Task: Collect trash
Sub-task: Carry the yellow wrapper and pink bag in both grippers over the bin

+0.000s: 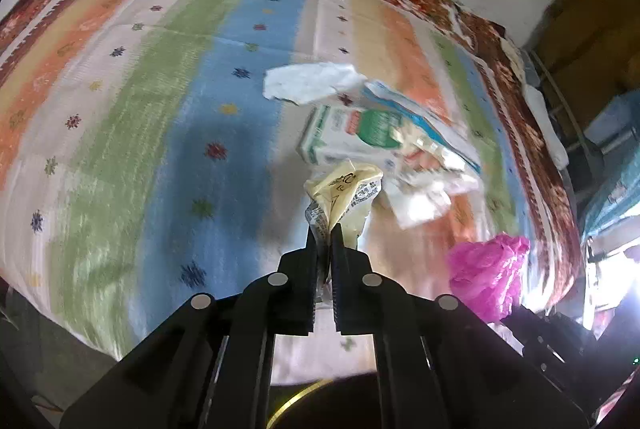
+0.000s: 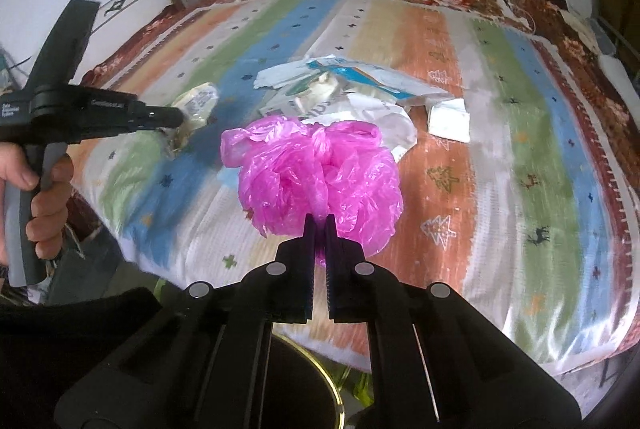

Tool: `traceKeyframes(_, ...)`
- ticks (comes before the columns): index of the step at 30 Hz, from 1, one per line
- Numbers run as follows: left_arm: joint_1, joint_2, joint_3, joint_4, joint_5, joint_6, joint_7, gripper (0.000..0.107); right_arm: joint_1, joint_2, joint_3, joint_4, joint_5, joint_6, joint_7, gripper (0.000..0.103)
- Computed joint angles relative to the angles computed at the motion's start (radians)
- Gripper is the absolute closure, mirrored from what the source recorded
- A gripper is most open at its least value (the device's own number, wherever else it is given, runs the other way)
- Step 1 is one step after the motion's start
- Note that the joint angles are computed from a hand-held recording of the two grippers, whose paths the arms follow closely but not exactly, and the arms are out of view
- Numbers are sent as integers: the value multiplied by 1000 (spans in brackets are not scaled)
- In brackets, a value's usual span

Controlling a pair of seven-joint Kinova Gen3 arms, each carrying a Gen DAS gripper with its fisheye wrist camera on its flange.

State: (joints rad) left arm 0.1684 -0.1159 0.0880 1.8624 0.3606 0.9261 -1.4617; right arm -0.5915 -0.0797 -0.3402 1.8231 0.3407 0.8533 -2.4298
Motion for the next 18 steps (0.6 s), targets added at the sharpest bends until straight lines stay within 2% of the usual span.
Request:
traceKeyframes(2, -4, -19, 28, -5, -24, 21, 39, 104, -6, -19, -9, -12, -10, 32, -5, 99)
traceKeyframes(5, 26, -59, 16, -1, -3, 40, 24, 104, -7, -51, -29, -21, -9, 62, -25, 99)
traceKeyframes(9, 49, -110, 39, 0, -37, 61, 39, 104, -1, -84, -52, -22, -34, 88, -40, 99)
traceKeyframes(18, 89, -224, 22, 29, 10, 98, 12, 104, 7, -127, -134, -19, -41, 158, -137, 99)
